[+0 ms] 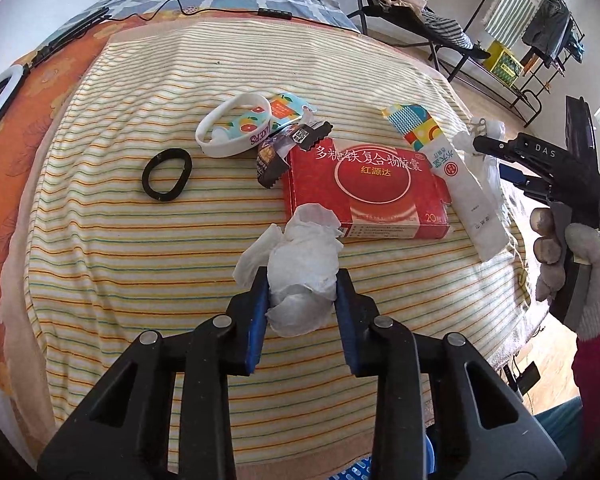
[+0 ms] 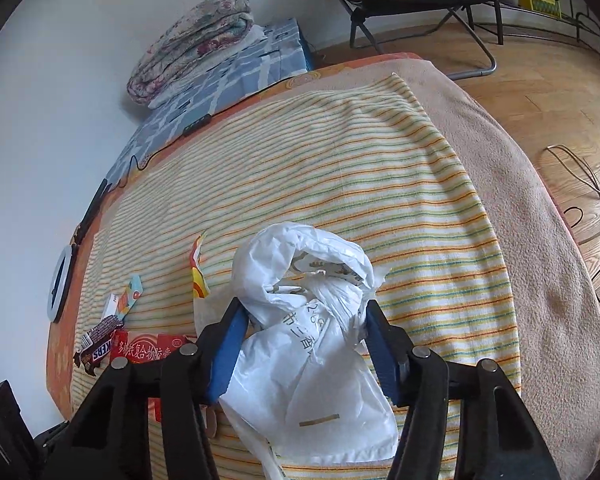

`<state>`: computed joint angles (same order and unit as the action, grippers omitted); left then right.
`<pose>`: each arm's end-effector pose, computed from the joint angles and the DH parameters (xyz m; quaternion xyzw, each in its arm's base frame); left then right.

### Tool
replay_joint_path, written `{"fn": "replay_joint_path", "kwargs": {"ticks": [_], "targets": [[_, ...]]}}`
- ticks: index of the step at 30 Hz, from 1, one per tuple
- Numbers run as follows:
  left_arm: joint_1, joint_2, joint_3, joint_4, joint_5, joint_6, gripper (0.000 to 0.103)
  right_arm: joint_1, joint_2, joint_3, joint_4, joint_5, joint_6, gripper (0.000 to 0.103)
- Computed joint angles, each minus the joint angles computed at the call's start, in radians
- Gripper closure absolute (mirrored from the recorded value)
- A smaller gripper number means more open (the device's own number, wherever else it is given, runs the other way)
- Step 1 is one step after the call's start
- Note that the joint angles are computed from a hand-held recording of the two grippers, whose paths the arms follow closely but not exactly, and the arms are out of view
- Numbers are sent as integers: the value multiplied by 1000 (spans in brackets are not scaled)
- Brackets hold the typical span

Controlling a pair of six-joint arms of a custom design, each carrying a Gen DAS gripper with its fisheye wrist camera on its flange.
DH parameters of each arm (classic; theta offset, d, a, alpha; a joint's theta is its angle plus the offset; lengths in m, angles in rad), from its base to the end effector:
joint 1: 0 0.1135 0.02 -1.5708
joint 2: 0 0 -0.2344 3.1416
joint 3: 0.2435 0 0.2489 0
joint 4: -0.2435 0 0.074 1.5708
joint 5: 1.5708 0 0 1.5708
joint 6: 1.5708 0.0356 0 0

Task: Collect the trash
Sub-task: 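Carry the tissue with left tool while right tool carries the plastic bag over the basket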

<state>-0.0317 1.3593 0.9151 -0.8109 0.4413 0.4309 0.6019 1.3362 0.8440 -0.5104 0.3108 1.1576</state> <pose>0.2471 -0.0230 0.1921 0.2544 0.9301 -0.1814 0.1932 0.2244 0.1410 0.1893 0.3018 0.9001 0.1187 0.2910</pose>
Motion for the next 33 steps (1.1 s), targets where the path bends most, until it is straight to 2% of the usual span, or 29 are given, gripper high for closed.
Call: {"fn": "replay_joint_path", "kwargs": {"ticks": [9,17,26,33], "targets": [[37,-82,0,-62,36,34,72,64,-99,46,-120,122,18,43],[108,-223,-12,-171,88,119,72,231,-110,157,-264,231,70,43],[227,-382,-37,-328,129,275,72,488,-9,311,-420,326,186,43],[403,-456,-34,-521,182,499,72,669,106,439,-550,374,292,42]]}}
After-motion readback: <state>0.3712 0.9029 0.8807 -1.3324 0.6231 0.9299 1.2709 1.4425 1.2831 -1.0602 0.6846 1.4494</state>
